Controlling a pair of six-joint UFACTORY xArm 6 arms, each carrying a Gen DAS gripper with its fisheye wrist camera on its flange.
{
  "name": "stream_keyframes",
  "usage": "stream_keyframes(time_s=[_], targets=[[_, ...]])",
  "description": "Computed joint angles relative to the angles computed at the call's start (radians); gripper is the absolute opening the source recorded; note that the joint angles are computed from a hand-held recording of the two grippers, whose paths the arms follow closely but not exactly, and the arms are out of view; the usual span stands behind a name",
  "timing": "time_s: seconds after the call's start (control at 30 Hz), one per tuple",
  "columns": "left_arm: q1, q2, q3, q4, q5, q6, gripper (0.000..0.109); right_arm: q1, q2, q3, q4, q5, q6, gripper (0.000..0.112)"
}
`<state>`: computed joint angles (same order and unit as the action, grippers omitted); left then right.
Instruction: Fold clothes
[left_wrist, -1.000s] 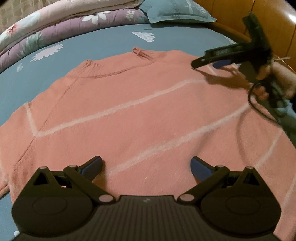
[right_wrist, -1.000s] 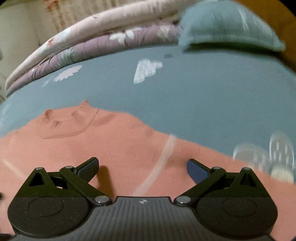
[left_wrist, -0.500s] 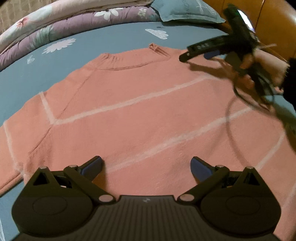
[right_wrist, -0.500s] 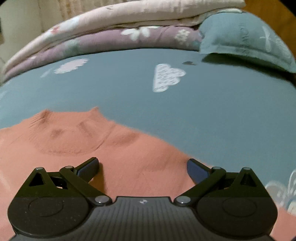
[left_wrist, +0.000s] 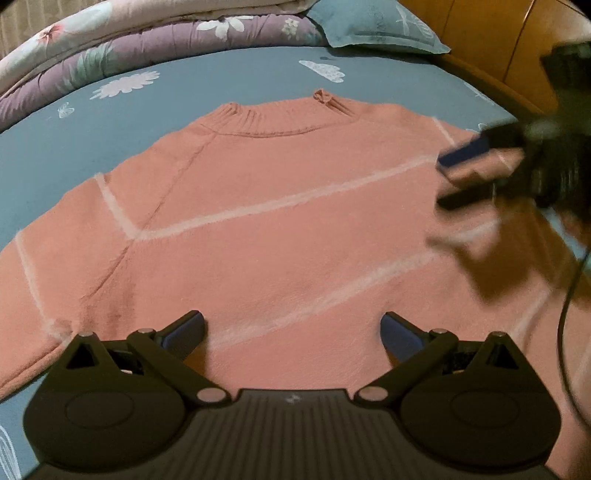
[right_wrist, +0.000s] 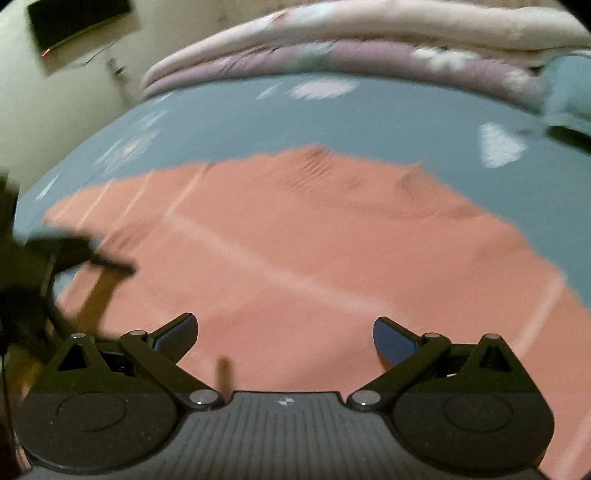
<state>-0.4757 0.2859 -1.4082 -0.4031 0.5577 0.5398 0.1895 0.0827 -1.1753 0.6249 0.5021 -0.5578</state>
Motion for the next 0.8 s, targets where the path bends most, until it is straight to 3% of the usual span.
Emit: stream_keyframes(time_s=[0.13,0.3,0.5,0.63,0.7,0.8], targets=[[0.022,-0.012,0.014,-0.004,0.011,-0.006,0.102,0.061,0.065,0.022,-0.153,-0.197,0.138,0.103],[0.066,-0.028,0.028,-0.011,0.048,-0.002,0.102,0.059,-0.004,0.06,-0.435,-0.112,0.481,0.103],[0.102,-0.031,0.006,-0.076,0.1,0.101,0.102,0.063,-0.26,0.293,-0.685,-0.036,0.82,0.103],[0.09,-0.002,-0.039,-0.144,0.046,0.187,0.102,0.056,-0.347,0.368,-0.936,-0.055,1.146,0.103],[0.082,0.03,-0.073,-0.176,0.029,0.212,0.102,0.048,-0.333,0.371,-0.938,-0.033,1.244,0.103],[0.084,0.072,-0.107,-0.091,0.047,0.093,0.102,0.054,-0.333,0.407,-1.075,-0.061,1.416,0.103]])
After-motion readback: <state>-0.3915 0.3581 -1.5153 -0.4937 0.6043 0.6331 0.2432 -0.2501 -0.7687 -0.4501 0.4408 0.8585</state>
